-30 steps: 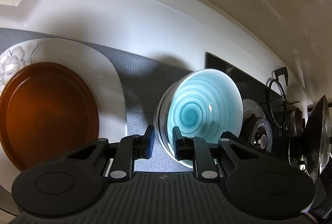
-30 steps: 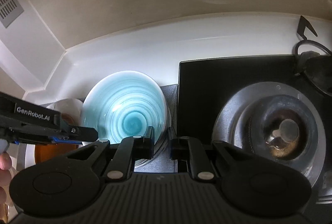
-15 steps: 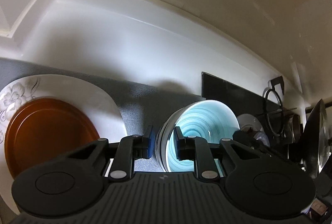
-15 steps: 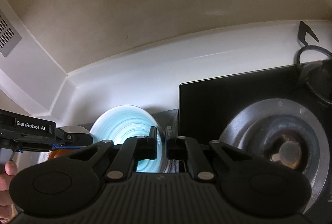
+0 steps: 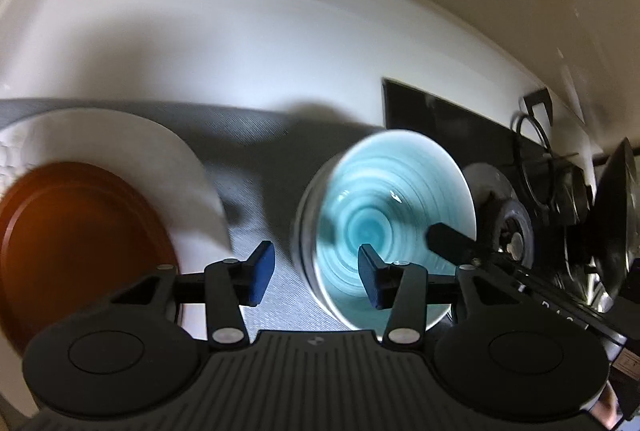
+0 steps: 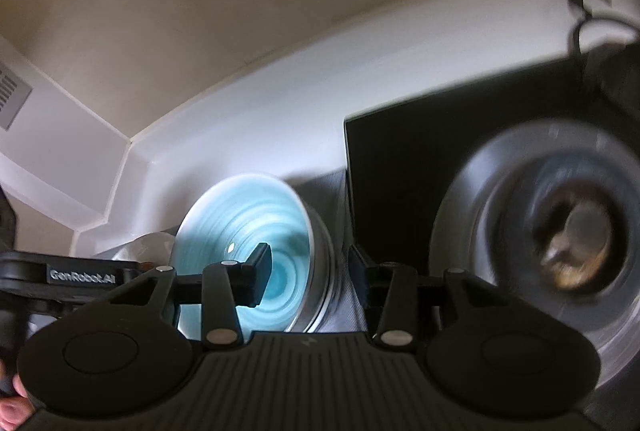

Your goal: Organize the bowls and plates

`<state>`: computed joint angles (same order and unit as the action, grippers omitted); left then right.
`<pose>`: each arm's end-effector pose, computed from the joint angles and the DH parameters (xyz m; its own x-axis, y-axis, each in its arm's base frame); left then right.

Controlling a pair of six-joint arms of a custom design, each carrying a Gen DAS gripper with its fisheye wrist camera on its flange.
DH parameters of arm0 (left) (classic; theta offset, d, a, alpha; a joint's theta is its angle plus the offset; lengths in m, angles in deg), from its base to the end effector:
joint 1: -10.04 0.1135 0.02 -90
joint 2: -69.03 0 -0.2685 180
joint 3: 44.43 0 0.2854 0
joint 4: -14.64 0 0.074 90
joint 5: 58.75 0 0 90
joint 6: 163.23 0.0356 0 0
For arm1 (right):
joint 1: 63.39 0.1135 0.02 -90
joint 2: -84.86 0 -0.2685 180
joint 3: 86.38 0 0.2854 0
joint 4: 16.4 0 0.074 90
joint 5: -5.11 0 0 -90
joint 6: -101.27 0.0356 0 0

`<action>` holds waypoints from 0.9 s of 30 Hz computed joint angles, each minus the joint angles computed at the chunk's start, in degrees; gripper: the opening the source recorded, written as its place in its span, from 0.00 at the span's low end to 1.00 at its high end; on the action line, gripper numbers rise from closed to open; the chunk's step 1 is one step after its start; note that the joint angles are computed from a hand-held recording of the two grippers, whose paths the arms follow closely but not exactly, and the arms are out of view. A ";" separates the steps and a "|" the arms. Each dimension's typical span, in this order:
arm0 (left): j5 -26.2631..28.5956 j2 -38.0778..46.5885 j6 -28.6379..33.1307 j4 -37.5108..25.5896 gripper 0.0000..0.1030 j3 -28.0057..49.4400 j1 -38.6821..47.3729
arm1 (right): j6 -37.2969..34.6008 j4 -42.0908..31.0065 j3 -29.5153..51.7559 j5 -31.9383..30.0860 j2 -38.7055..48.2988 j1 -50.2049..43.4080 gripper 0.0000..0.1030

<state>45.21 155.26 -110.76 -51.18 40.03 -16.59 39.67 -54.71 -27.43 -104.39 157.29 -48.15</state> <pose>0.2902 -0.1551 0.2723 -0.9704 -0.1747 -0.1665 -0.0933 0.9077 -0.4091 0.2699 0.0859 0.2184 -0.8795 0.2251 -0.4194 -0.0326 0.8505 0.5249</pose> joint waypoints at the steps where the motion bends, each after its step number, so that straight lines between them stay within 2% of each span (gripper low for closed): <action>1: 1.14 0.58 0.13 0.31 0.47 -0.04 0.50 | 1.10 0.23 -0.04 -1.49 0.66 -0.45 0.46; 4: 3.73 1.85 -0.32 1.48 0.47 -0.62 1.38 | 4.25 1.26 -0.13 -4.03 2.47 -0.87 0.52; 14: 2.26 3.24 -0.39 2.35 0.45 -1.35 0.57 | 6.50 1.20 2.94 -3.14 8.54 1.89 0.64; 19: 1.79 3.82 -1.69 3.78 0.43 -1.32 -0.06 | 7.23 1.04 3.69 -3.07 9.42 1.80 0.65; 20: 2.14 3.71 -1.65 4.31 0.38 -1.51 -0.08 | 6.79 0.61 4.07 -2.91 9.78 1.66 0.64; 25: 1.86 2.94 -1.09 5.79 0.39 -2.84 0.11 | 5.44 -0.78 5.20 -2.11 10.32 2.09 0.55; 26: 1.91 2.79 -1.04 6.06 0.39 -3.08 0.15 | 5.18 -1.17 5.40 -1.45 10.31 2.26 0.39; 27: 1.74 2.75 -0.56 6.11 0.39 -3.11 -0.02 | 3.83 -2.59 6.19 1.11 10.56 2.98 0.38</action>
